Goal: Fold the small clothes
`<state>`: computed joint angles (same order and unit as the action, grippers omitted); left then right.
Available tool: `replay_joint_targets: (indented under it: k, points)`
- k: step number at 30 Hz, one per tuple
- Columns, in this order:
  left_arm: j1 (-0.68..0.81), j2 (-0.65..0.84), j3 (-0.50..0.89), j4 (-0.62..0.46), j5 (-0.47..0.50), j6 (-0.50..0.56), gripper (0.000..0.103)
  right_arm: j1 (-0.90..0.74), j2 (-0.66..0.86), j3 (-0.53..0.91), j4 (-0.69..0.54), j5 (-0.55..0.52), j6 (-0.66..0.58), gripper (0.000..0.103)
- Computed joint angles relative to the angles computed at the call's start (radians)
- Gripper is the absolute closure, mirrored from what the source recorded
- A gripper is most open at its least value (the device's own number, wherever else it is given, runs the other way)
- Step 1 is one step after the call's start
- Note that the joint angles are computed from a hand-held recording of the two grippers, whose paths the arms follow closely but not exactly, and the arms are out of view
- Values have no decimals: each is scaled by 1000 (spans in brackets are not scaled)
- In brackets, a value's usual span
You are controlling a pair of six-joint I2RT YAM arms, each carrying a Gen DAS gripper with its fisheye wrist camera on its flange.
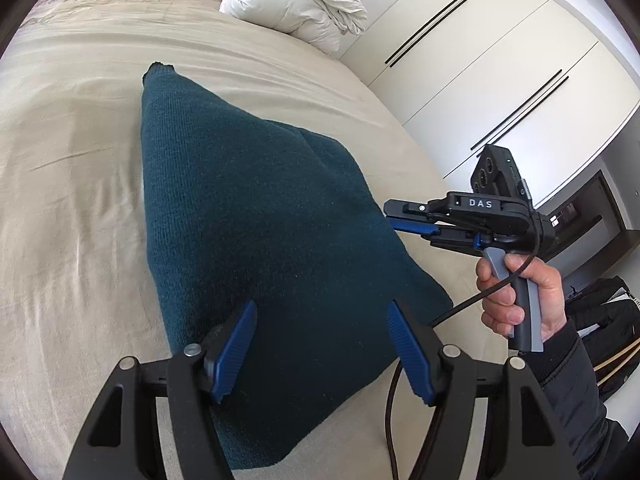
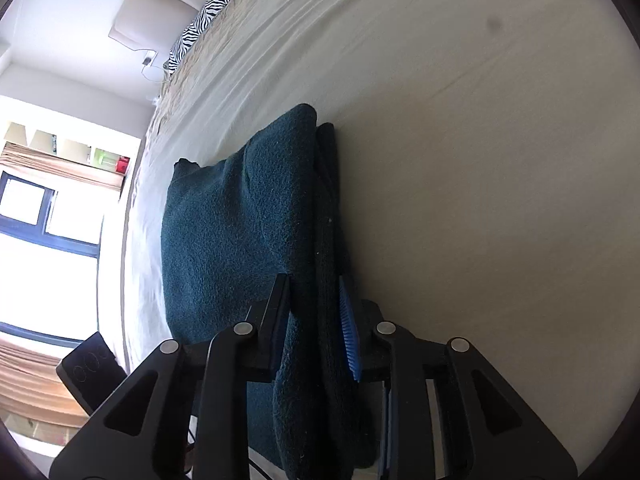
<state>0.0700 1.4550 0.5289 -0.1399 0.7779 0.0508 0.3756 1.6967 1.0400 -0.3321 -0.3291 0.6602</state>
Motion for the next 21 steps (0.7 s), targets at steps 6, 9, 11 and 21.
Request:
replay_joint_targets:
  k: [6, 9, 11, 21]
  points:
    - [-31, -32, -74, 59, -37, -1, 33, 142, -261, -193, 119, -7, 78, 77]
    - [-25, 0, -74, 79, -33, -1, 33, 250, -211, -248, 213, -2, 157, 77]
    - [-19, 24, -67, 78, -24, 11, 33, 279, -151, -273, 236, 30, 190, 77]
    - [81, 48, 21, 1, 70, 36, 35, 103, -170, -667, 846, -144, 385, 92]
